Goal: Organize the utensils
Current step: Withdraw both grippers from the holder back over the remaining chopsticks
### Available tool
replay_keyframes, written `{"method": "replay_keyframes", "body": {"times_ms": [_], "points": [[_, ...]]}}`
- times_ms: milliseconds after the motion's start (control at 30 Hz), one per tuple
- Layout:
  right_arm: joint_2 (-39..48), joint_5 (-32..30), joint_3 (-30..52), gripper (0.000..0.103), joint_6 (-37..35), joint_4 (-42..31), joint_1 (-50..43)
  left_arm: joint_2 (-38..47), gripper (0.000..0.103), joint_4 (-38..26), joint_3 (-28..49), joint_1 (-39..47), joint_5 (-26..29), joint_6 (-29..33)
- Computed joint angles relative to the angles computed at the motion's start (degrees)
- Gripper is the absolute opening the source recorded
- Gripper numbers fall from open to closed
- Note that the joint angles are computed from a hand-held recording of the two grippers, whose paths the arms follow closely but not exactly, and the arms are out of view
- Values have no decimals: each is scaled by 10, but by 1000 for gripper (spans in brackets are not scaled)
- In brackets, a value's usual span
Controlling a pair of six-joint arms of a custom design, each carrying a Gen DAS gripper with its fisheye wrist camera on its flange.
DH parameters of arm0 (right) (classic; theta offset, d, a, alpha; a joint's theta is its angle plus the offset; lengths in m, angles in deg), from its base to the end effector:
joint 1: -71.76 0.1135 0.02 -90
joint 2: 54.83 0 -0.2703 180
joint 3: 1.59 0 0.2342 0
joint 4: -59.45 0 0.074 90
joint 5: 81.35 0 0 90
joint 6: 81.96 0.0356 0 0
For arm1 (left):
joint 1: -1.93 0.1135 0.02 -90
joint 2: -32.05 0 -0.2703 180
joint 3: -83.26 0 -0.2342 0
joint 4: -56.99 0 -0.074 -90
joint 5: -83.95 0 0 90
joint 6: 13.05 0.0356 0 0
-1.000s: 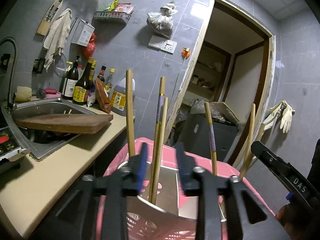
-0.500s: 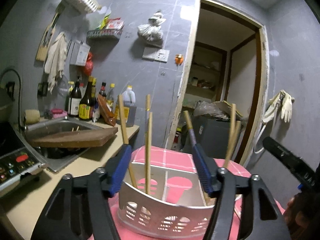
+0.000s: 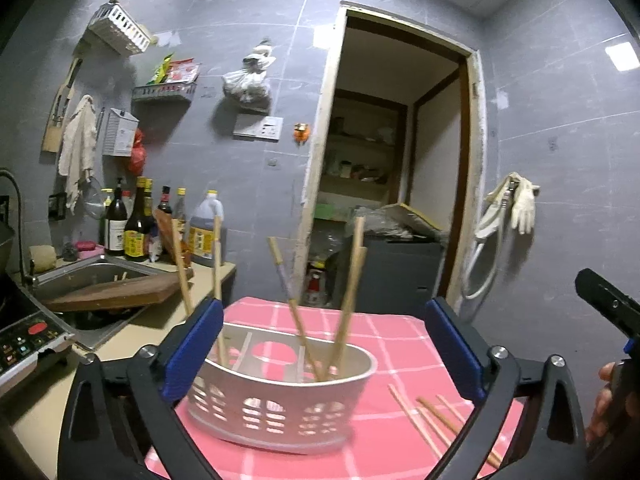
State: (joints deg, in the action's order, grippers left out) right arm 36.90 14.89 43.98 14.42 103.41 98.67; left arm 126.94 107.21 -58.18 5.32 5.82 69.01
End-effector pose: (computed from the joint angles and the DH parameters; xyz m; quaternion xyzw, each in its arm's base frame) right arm 0.2690 0.1322 0.2106 -0.0911 0.7147 0.1607 0.6746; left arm 0.2810 0.0093 0.1763 -0.0043 0.7430 -0.1032 0.6613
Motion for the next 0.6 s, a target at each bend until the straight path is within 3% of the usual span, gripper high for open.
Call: {"method": "replay_keyframes", "body": {"times_ms": [333, 600], "points": [[-158, 45, -64, 103, -16, -131, -23, -42, 99, -31, -30, -84, -32, -10], [-80, 26, -75, 103, -11, -94, -52, 24, 99, -37, -5, -146, -93, -5]]}}
